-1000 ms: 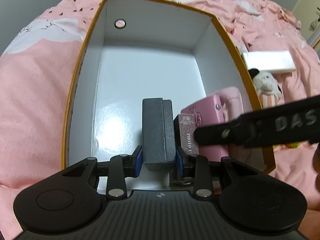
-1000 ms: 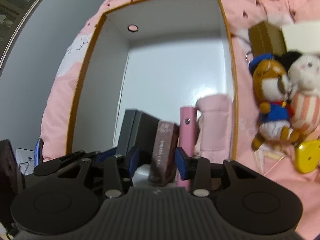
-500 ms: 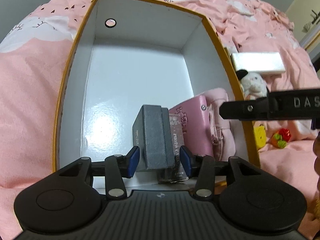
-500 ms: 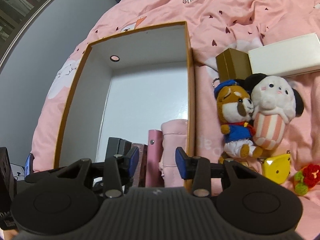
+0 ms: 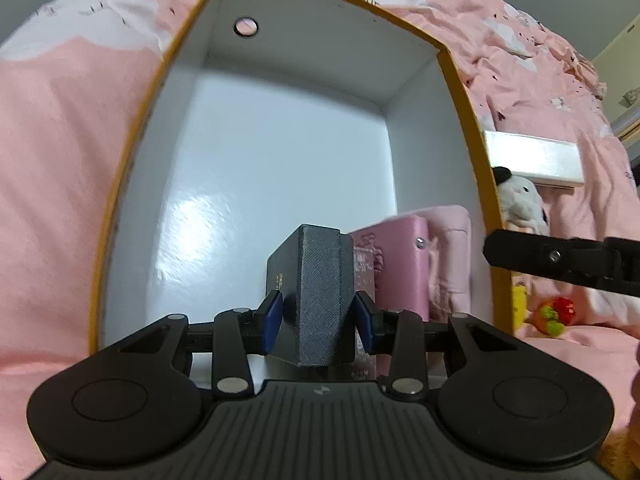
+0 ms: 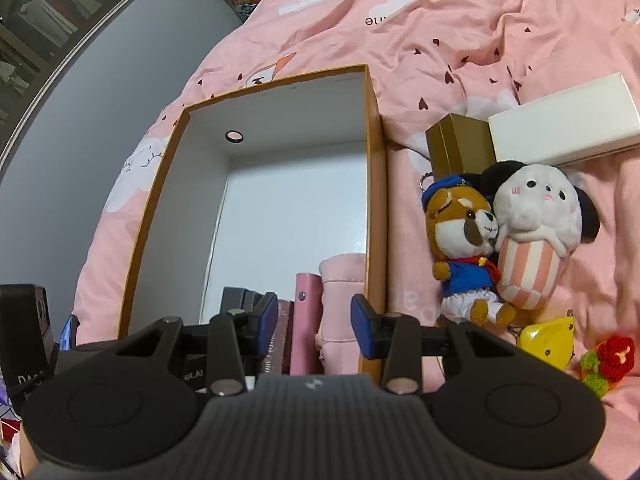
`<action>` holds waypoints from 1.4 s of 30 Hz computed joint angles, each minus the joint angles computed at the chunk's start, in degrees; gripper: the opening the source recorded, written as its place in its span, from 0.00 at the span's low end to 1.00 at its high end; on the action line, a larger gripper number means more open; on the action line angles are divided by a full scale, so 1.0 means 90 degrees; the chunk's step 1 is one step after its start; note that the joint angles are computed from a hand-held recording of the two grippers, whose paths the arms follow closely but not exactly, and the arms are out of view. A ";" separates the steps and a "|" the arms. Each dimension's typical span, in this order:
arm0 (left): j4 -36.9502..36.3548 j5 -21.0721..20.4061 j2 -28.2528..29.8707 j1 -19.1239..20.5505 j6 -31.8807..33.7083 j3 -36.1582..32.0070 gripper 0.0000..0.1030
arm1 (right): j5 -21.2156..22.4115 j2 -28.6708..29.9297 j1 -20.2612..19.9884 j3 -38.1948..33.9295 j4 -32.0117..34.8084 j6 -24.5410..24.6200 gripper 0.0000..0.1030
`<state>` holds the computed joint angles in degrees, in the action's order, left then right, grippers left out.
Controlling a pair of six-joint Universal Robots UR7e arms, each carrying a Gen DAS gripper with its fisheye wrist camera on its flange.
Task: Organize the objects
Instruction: 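Lower both boxes into the white box and open both grippers, then move the left gripper to the small gold box while the right approaches the long white box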
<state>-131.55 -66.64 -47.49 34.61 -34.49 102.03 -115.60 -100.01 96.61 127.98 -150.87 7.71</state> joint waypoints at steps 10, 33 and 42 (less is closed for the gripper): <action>-0.0009 0.0110 0.0067 -0.0120 0.0117 0.0030 0.43 | -0.0049 0.0005 -0.0014 0.0008 -0.0016 0.0014 0.41; -0.1780 0.1193 0.0052 -0.0958 0.1194 0.0470 0.53 | -0.0735 -0.0358 0.0216 0.0326 -0.0625 -0.0409 0.47; -0.2363 0.0755 0.0380 -0.1052 0.1655 0.0170 0.53 | -0.0940 -0.0833 -0.0077 0.0914 -0.2374 -0.1568 0.63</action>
<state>-152.82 -59.84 -44.07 25.14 -19.59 103.56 -124.06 -107.50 95.92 136.20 -172.23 -6.40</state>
